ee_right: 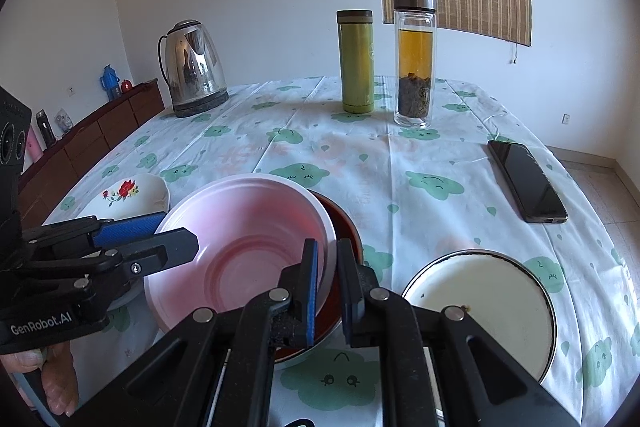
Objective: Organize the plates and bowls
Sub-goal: 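Open both grippers to release the pink bowl in the steel bowl, then move both grippers to the rim of the white enamel bowl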
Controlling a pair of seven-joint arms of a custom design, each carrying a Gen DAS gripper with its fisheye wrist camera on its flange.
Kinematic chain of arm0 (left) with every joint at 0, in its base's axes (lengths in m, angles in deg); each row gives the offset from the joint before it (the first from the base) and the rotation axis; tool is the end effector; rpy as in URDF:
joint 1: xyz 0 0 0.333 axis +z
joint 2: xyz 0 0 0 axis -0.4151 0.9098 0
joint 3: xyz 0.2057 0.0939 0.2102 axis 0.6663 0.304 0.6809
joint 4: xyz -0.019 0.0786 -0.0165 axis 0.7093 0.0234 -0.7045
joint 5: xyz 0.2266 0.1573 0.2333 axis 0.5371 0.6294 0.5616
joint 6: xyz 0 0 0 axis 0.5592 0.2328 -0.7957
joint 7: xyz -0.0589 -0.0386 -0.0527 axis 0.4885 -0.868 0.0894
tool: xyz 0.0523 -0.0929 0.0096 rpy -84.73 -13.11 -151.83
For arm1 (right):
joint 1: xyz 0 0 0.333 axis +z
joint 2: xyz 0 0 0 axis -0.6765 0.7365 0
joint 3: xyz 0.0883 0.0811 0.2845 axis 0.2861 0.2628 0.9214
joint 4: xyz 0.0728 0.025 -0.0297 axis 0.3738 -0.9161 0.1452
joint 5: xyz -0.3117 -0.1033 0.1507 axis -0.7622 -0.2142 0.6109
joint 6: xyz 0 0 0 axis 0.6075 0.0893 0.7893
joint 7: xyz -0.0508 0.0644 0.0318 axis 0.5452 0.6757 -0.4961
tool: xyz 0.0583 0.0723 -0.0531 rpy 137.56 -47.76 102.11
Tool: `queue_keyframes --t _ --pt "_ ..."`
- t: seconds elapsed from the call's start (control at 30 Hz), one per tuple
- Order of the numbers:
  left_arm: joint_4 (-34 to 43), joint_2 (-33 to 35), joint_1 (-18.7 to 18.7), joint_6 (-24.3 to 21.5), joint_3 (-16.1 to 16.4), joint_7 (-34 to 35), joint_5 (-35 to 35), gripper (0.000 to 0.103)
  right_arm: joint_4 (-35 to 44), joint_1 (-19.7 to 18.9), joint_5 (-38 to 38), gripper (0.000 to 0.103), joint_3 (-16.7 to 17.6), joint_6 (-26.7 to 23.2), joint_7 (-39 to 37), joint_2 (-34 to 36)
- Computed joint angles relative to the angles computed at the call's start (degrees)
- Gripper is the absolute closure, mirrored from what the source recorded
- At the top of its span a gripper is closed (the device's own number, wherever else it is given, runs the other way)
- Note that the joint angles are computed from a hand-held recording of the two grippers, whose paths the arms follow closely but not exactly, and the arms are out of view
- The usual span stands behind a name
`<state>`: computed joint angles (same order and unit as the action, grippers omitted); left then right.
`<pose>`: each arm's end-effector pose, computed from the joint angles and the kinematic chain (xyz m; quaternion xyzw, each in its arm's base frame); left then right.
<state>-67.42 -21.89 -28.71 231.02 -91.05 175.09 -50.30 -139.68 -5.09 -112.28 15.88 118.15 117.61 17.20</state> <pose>0.6655 -0.1956 0.4886 -0.4829 0.7669 -0.4117 0.0954 0.6256 0.4286 0.4718 -0.6235 0.6475 -0.2715 0.3439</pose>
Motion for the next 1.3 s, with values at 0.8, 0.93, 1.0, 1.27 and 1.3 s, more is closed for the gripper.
queue_keyframes --t 0.8,0.93,1.0,1.27,1.3 --pt "-1.6 -1.4 2.5 1.5 -3.5 10.5 -12.4 0.037 -4.5 1.8 -10.8 0.054 -3.1 0.0 13.8 -3.6" --pt "-1.1 -0.7 1.4 -0.3 -2.4 9.6 -10.8 0.037 -5.2 1.6 -12.1 0.054 -2.9 -0.5 15.6 -4.2" --pt "-1.6 -0.9 1.5 0.5 -2.6 10.2 -11.6 0.037 -5.3 1.4 -12.5 0.054 -2.7 -0.9 16.1 -4.4" --pt "-1.8 -1.1 1.6 2.3 -2.4 10.2 -13.6 0.036 -7.3 1.6 -16.2 0.054 -3.1 -1.3 21.0 -6.0" --pt "-1.9 -1.1 1.5 2.9 -2.4 10.0 -13.6 0.036 -7.7 1.8 -16.9 0.054 -3.3 -1.8 21.9 -6.4"
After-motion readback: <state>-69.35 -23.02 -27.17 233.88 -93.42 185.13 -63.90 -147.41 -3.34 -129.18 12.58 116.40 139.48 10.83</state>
